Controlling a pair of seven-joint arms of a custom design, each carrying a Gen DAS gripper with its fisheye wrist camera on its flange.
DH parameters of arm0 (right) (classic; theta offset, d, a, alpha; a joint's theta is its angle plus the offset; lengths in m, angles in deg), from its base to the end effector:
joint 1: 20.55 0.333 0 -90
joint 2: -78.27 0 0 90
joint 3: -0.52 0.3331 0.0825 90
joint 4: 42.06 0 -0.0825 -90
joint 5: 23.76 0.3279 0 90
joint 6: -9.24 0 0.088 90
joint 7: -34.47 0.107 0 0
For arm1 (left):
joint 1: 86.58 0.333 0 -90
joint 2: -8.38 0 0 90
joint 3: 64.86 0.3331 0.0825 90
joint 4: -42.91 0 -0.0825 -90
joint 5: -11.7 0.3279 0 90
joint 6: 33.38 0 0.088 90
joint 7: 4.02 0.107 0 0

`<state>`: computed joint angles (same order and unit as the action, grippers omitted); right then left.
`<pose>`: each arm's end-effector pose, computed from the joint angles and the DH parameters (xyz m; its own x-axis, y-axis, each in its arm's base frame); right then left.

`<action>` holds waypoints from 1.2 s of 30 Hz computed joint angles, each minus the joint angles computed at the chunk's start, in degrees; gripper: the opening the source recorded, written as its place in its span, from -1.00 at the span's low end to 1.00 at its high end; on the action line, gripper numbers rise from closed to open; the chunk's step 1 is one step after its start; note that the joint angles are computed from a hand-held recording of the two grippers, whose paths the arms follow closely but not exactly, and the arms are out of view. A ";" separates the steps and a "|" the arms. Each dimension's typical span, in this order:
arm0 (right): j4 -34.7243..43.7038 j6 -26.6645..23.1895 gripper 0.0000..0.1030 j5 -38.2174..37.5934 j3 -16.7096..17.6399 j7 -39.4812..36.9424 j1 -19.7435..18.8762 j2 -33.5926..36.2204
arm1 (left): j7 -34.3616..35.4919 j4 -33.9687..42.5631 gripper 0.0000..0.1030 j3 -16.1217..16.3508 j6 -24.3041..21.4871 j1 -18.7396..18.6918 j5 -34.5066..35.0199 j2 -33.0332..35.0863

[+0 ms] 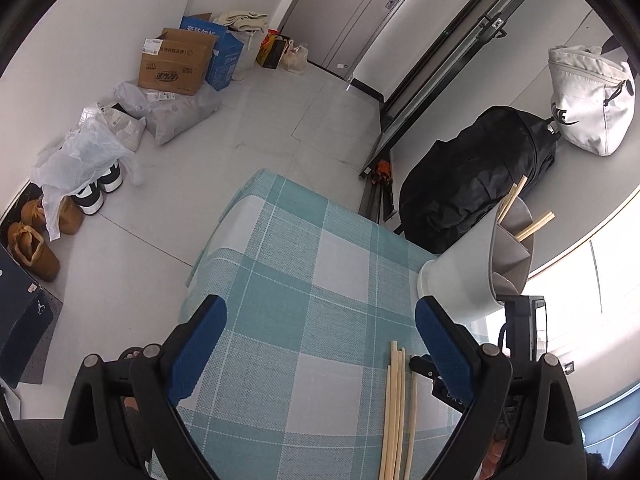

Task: Organize utensils
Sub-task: 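Lower the right gripper onto the chopstick pile and close on one, then lift the chopstick with the right gripper and carry it toward the holder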

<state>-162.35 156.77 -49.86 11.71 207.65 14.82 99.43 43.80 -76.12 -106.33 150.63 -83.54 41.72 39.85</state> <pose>0.3866 0.4103 0.3149 -0.2742 -0.9599 -0.0582 -0.9341 0.2803 -0.2213 0.4772 -0.3667 0.3691 -0.3641 -0.7923 0.4895 -0.8573 0.0798 -0.5086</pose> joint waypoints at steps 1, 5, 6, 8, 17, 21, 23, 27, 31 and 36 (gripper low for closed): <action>0.77 -0.93 -0.78 0.56 0.34 -1.03 -0.22 0.38 | -0.03 -0.01 0.80 0.00 -0.09 0.01 0.00 -0.04; 4.36 -5.83 -0.74 1.60 0.79 -4.65 0.00 2.05 | 0.62 0.19 0.80 -1.92 -1.16 1.63 -0.54 0.73; 4.55 -5.62 -0.74 1.54 0.59 -4.56 0.10 2.21 | 0.76 0.17 0.80 -2.20 -1.28 1.92 -0.78 0.82; 5.59 -6.51 -0.75 0.89 0.01 -3.77 0.83 2.76 | 0.92 0.20 0.80 -2.46 -1.72 2.22 -1.32 0.84; 0.68 -0.68 -0.90 -12.47 -4.74 11.74 5.07 -0.80 | 2.51 0.77 0.80 1.43 -3.21 -1.82 -2.25 -0.31; -7.33 4.21 -0.90 -27.57 -7.55 30.40 6.47 -8.52 | 5.36 1.85 0.80 2.30 -6.43 -4.03 -3.10 -0.14; -10.20 4.01 -0.90 -35.81 -7.86 40.76 6.83 -12.44 | 7.55 2.78 0.80 2.46 -8.64 -5.26 -3.88 0.14; -14.39 0.00 -0.90 -48.58 -5.35 57.67 6.51 -18.60 | 12.22 5.82 0.80 2.33 -15.21 -8.18 -6.03 1.64; -20.36 -5.13 -0.90 -55.54 -0.86 69.31 5.68 -26.12 | 16.03 8.57 0.80 3.64 -20.22 -12.31 -7.63 2.89; -21.26 -9.07 -0.90 -57.34 4.17 70.51 3.73 -28.33 | 18.49 9.94 0.80 6.80 -22.29 -17.27 -9.39 2.46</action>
<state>-183.61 147.71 -107.20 15.89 278.16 18.55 71.10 62.29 -66.18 -99.52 128.34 -100.80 32.33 42.31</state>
